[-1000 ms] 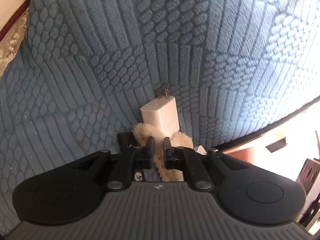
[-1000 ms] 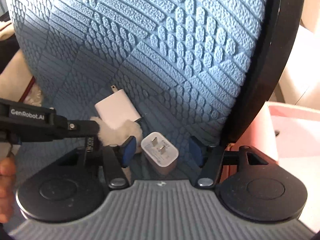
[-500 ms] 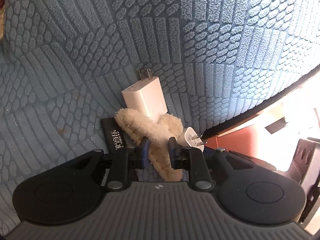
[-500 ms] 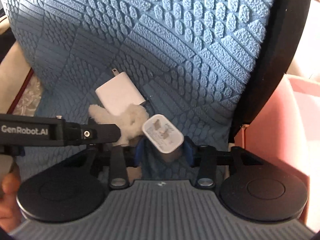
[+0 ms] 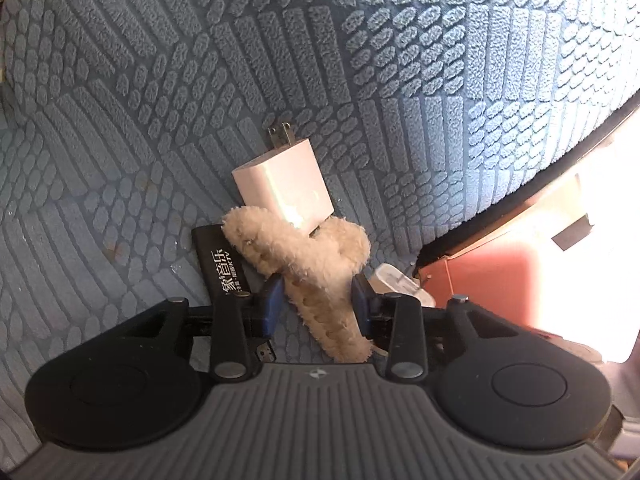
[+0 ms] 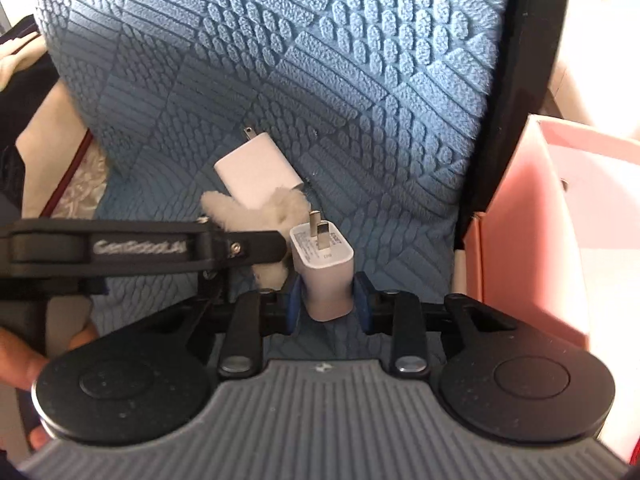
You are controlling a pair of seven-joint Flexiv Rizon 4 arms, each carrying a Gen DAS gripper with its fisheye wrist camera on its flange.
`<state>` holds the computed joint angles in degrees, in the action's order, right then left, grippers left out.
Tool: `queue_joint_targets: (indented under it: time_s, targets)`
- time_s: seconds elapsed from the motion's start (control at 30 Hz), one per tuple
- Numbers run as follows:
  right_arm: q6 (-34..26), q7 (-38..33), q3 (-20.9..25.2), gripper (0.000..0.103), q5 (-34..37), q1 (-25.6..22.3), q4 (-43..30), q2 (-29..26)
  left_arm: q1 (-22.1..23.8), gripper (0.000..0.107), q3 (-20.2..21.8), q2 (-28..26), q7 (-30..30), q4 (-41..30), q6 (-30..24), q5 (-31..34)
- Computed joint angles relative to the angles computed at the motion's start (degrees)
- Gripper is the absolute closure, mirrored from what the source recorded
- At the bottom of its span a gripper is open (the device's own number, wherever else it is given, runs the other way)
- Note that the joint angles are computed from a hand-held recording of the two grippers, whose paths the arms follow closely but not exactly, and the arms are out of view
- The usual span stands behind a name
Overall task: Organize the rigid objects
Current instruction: 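Close the left gripper on the fluffy toy while the right gripper lifts the white charger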
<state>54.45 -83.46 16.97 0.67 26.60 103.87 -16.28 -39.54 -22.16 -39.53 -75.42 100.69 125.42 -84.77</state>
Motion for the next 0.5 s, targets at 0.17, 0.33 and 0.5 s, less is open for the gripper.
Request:
queue_joint_targets:
  time_s: [0.17,0.33,0.5]
  targets:
    - [3.64,5.36,-1.69,0.072,-4.87,1.27,3.66,1.09,0.19,0.066,-3.9,-3.36,7.75,-6.42,5.27,-5.83]
    - [5.21,9.06,-2.16,0.073,-8.54,1.72,5.7,1.78,1.36,0.059,-9.82,-7.54,15.54,-14.49,13.3,-10.74]
    - [5.64,9.37,-1.69,0.073,-9.43,1.24,6.58,2.11,1.68,0.057,-13.54,-10.83,22.3,-20.3,19.17,-11.89]
